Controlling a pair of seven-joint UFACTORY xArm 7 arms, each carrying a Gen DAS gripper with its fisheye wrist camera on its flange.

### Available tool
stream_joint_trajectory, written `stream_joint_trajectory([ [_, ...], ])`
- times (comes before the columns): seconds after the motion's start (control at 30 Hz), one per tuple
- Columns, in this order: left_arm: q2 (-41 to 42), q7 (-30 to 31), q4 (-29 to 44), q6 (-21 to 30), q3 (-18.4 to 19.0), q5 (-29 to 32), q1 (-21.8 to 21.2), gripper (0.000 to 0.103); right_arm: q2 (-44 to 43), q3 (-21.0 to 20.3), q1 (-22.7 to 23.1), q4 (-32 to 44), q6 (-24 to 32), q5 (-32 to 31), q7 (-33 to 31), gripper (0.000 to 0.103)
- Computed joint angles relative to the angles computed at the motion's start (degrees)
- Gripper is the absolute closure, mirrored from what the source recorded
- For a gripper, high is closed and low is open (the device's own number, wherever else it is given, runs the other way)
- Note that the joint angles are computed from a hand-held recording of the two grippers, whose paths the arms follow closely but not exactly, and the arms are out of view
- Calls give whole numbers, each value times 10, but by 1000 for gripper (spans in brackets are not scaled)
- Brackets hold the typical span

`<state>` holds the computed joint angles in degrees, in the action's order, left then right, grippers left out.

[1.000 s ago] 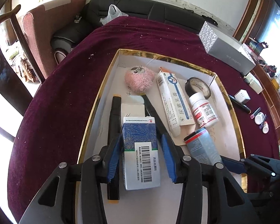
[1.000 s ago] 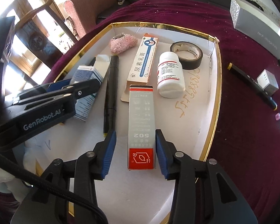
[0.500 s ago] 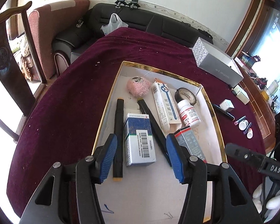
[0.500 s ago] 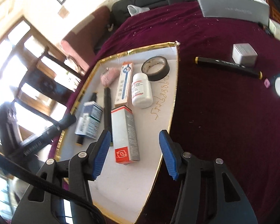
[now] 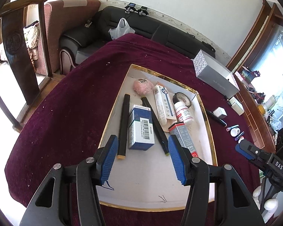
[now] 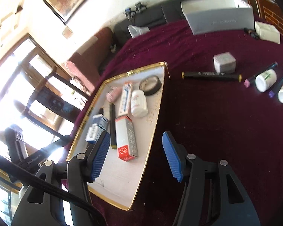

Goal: Organize objects
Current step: 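Move both open grippers away from the tray toward the remaining items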

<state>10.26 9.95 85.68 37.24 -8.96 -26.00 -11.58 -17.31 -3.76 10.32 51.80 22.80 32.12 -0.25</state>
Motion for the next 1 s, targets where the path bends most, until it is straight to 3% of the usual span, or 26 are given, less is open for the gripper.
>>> stream_joint_trajectory([
  [0.13,-13,-2,-15,-3,-2,-10,-2,54,-16,7,-7,-12,-6,-26,17,37],
  [1.0,-33,-35,-35,-15,2,8,-20,54,-37,-35,22,-45,-13,38,-37,37],
])
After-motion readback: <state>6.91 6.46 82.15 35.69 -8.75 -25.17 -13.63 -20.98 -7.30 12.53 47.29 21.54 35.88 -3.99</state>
